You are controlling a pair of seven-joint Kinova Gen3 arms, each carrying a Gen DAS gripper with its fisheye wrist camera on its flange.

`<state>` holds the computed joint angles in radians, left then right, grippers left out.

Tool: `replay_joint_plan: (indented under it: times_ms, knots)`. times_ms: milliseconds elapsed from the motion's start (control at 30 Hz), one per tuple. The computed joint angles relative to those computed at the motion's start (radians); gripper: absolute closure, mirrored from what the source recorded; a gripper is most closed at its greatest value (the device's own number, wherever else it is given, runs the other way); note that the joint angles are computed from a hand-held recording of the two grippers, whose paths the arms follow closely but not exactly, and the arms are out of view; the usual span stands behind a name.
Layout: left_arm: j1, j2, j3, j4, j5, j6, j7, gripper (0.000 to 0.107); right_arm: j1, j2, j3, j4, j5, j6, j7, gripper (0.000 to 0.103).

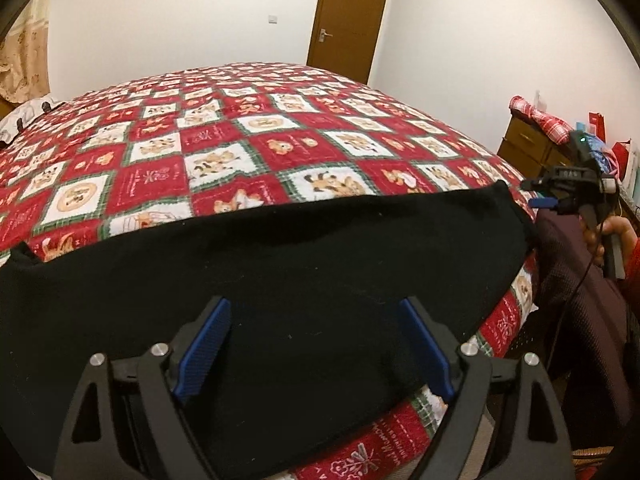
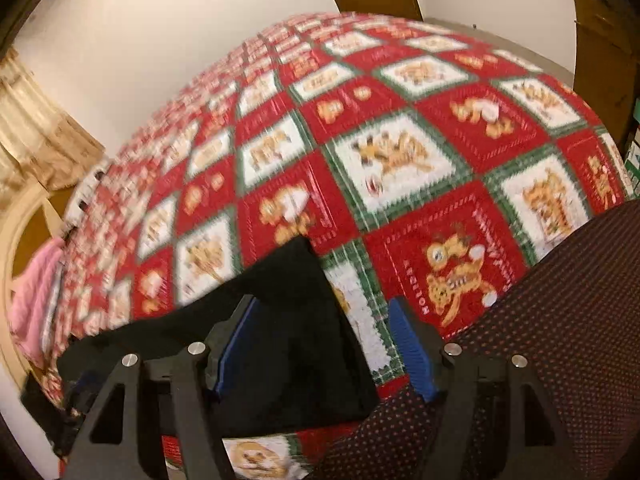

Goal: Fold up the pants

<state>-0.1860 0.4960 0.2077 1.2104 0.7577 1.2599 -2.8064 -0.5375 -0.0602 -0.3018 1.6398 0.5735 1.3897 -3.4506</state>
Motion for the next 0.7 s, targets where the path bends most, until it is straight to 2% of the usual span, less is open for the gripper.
replay_joint_plan:
  times_ms: [67,200,233,300,333,400,467,600,700]
  knots:
    - [-0.001,-0.003,0.001,0.004,0.000,0.000,-0.008,0.019,0.007,0.040,0.010,-0.017,-0.021,0.017,0.063,0.036]
    - [0.004,-0.008,-0.001,0.010,-0.007,0.000,-0.016,0.019,0.000,0.168,0.009,-0.126,-0.036,0.129,0.219,0.036]
    - [0.004,-0.009,-0.001,0.012,-0.007,0.000,-0.019,0.019,-0.019,0.193,0.030,-0.152,-0.046,0.149,0.242,0.037]
    - [0.000,-0.012,-0.001,0.016,0.001,-0.002,-0.025,0.019,-0.056,0.195,0.083,-0.168,-0.070,0.141,0.239,0.051]
    - [-0.002,-0.013,-0.001,0.016,0.005,-0.003,-0.024,0.019,-0.052,0.189,0.084,-0.166,-0.082,0.122,0.239,0.062]
    - [-0.004,-0.010,-0.003,0.011,0.010,-0.001,-0.018,0.019,-0.065,0.190,0.098,-0.175,-0.098,0.116,0.266,0.071]
    - [-0.008,-0.003,-0.004,-0.001,0.013,0.007,-0.008,0.019,-0.067,0.175,0.107,-0.167,-0.112,0.095,0.250,0.088]
    - [-0.034,0.008,-0.002,-0.025,0.039,0.014,0.000,0.019,-0.114,0.197,0.084,-0.254,-0.043,0.169,0.191,0.091]
    - [-0.058,0.024,-0.005,-0.058,0.061,0.008,0.022,0.019,-0.207,0.256,0.102,-0.393,0.043,0.175,0.251,0.091]
